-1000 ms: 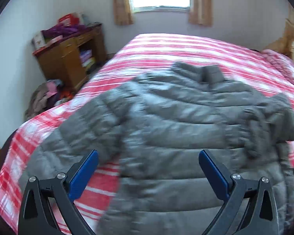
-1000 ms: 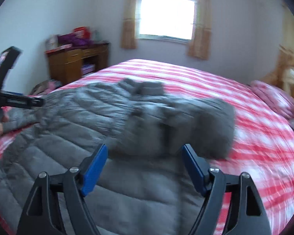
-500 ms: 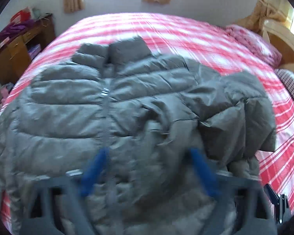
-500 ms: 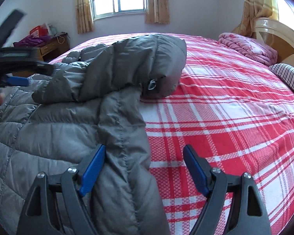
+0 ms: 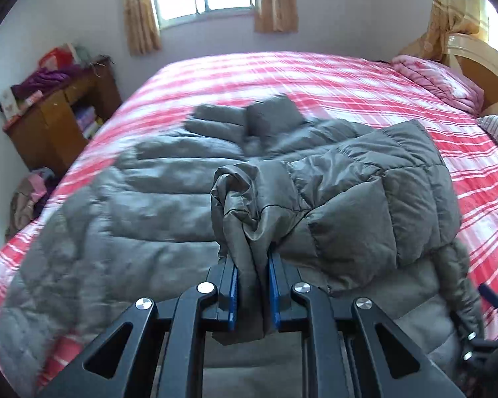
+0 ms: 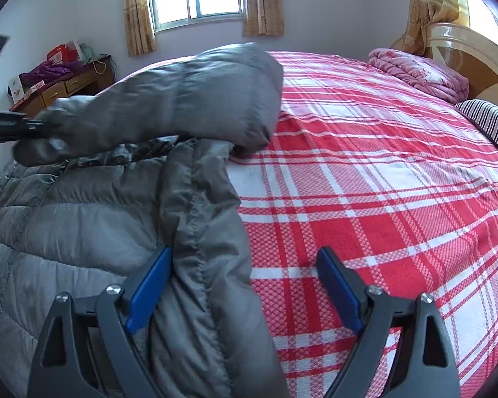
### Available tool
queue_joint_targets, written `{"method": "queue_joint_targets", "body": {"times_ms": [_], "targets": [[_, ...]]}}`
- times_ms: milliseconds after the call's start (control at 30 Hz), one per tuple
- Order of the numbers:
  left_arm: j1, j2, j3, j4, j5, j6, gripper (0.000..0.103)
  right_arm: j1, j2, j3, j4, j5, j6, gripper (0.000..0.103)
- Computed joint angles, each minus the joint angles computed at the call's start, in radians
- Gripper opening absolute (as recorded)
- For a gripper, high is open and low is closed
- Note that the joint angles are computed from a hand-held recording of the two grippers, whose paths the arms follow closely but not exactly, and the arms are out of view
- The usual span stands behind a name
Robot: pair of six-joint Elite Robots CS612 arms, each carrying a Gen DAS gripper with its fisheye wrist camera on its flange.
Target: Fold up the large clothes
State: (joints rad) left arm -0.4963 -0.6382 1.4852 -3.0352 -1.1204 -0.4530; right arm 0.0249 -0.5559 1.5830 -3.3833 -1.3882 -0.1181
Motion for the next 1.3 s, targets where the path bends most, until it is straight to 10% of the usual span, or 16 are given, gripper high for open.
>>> {"method": "queue_joint_targets", "body": {"times_ms": [367,633,800,1167,1300], "targets": [[0.002,0.011,0.038,0.067,0.114,-0.043,0.018,-0.002,0.003,-0.006,0.011,0.006,0.001,0.092],[-0.007,-0.046,0.091,0.069,0.205,-0.099,0.076,-0.042,-0.043,0.012,0.102,0.142,0.03,0.092],[-0.01,-0.055,0.086,-0.089,0.229,-0.113,0.087,-0.057,-0.076,0.005,0.018,0.133,0.012,0.079],[0.019,0.112,-0.185,0.31,0.244,-0.297,0.087,0.026,0.106,-0.384,0.141,0.04,0.044,0.071],[0.038,0.138,-0.193,0.286,0.176,-0.288,0.091,0.046,0.149,-0.449,0.27,0.039,-0.034,0.072]]}}
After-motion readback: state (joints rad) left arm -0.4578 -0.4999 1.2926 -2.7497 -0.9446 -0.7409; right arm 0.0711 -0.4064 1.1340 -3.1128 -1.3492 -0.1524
